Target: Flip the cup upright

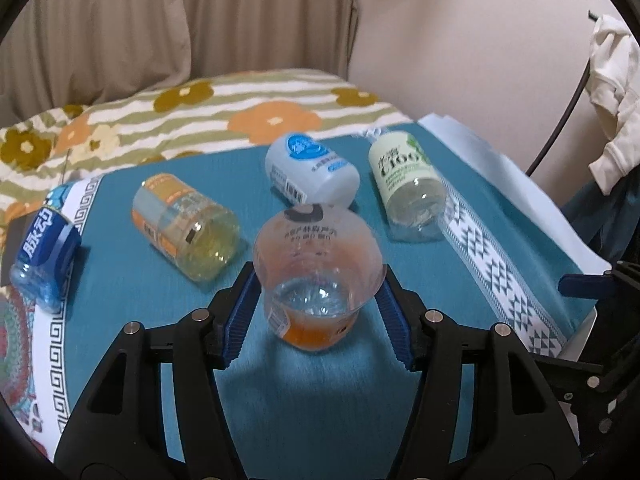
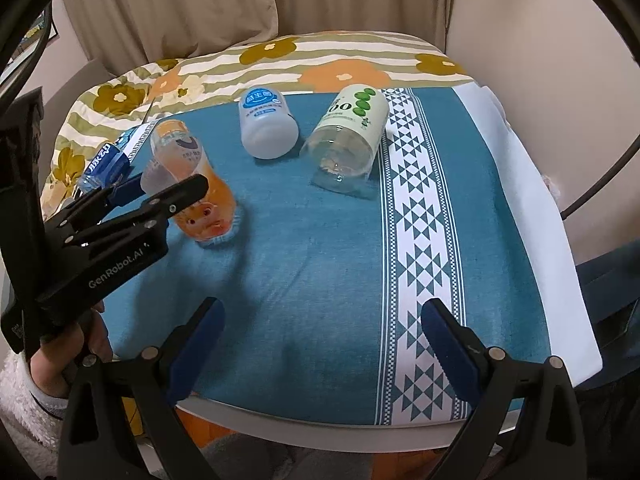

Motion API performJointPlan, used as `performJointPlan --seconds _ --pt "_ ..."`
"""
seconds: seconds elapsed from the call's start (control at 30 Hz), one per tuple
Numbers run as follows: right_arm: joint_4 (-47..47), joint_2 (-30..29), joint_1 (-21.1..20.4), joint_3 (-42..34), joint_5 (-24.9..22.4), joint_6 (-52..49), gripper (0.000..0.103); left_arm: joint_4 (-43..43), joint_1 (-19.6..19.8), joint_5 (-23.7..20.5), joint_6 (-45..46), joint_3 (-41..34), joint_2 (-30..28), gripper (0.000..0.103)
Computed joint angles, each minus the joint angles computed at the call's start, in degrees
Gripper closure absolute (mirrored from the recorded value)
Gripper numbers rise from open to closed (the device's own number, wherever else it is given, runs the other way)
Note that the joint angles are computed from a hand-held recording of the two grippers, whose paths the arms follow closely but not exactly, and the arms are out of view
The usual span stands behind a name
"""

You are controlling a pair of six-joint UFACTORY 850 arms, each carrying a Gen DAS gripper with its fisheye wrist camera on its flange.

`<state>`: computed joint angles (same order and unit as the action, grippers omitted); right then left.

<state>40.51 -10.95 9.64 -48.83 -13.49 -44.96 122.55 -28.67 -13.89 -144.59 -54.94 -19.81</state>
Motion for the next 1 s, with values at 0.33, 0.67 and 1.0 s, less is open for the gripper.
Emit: performJointPlan --seconds 0.33,0.67,1.0 --pt "4.9 2.9 0.2 1.1 0.4 -4.0 0.005 -16.7 -0.6 -0.2 16.0 1.4 4.8 0.025" --pt "-3.6 9.4 1.8 -1.5 -1.4 5.9 0.005 -56.5 -2.1 -8.1 51.9 2.4 17.8 0.011" --pt "-24.3 13.1 3.1 -2.2 -0.6 27.1 0.005 -64.5 -4.8 -17.4 53.7 4.5 25.1 0.0"
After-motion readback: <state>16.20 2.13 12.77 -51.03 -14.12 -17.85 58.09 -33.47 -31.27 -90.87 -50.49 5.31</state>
